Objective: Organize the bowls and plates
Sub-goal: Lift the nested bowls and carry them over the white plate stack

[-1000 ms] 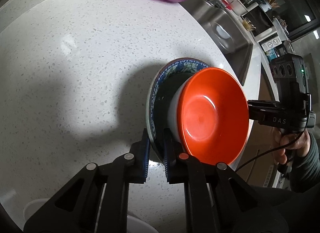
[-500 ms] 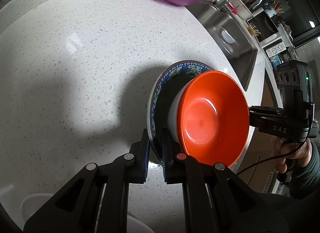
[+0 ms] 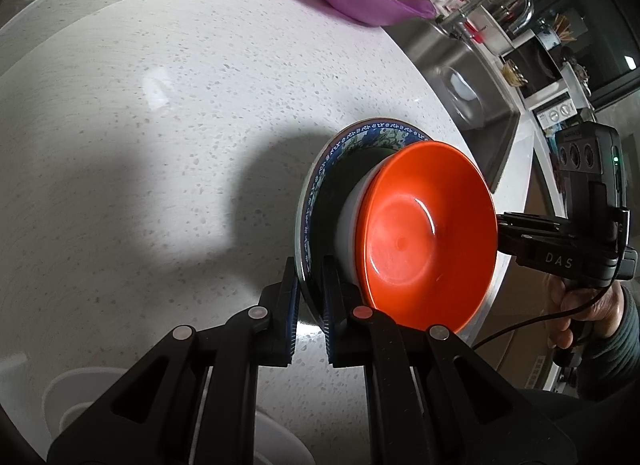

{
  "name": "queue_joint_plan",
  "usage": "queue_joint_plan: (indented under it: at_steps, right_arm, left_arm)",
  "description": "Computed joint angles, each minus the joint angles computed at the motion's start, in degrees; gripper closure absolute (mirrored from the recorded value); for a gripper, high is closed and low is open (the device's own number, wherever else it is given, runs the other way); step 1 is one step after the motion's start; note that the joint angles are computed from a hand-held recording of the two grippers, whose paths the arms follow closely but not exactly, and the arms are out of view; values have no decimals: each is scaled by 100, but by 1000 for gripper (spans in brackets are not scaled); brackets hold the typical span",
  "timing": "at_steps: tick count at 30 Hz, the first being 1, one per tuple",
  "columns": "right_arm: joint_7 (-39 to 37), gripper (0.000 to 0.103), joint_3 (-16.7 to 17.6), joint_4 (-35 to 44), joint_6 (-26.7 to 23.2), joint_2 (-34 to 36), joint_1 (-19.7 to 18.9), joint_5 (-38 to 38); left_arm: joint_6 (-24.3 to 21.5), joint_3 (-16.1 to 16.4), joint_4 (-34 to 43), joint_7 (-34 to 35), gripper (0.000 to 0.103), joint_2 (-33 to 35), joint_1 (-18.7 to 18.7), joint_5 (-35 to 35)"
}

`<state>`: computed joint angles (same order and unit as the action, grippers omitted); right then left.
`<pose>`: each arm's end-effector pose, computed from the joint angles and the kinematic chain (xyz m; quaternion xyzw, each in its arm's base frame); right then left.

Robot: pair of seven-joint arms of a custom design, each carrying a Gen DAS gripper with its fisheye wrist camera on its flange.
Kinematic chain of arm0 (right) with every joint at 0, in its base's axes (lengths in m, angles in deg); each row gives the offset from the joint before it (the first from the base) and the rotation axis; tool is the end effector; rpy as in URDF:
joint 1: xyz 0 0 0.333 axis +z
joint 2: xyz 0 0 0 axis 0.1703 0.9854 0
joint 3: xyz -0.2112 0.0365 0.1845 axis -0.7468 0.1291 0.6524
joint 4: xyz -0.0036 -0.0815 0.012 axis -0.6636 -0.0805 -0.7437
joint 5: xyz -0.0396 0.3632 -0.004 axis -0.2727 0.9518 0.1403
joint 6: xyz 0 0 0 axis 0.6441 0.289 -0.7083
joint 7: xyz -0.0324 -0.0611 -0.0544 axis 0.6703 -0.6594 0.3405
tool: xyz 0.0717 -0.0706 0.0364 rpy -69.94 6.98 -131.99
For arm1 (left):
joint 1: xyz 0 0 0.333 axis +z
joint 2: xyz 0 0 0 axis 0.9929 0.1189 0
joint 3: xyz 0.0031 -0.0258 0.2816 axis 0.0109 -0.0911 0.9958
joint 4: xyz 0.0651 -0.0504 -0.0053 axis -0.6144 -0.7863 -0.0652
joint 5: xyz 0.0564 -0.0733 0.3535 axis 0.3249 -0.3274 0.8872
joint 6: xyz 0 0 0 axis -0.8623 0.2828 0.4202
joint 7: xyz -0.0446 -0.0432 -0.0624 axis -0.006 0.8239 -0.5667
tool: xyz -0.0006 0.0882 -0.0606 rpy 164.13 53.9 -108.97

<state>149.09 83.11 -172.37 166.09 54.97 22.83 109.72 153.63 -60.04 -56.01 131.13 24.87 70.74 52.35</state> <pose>0.5512 0.1847 0.4631 -0.5585 0.8009 0.1254 0.1758 0.6037 -0.2985 0.4105 0.4212 -0.8749 0.1924 0.1417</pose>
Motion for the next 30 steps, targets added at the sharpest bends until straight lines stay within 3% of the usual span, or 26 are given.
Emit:
queue_joint_plan:
  at_steps: [13,30]
  right_arm:
    - [-381,92,186,1327,-413,745,26,-9]
    - [-646,92,708,5163,-1634,2992,568,-235]
  left_arm:
    - [304,207,-962,116,96,-1074,501,-371]
    - [267,991,-2514,432,96,-3000,1480,-860]
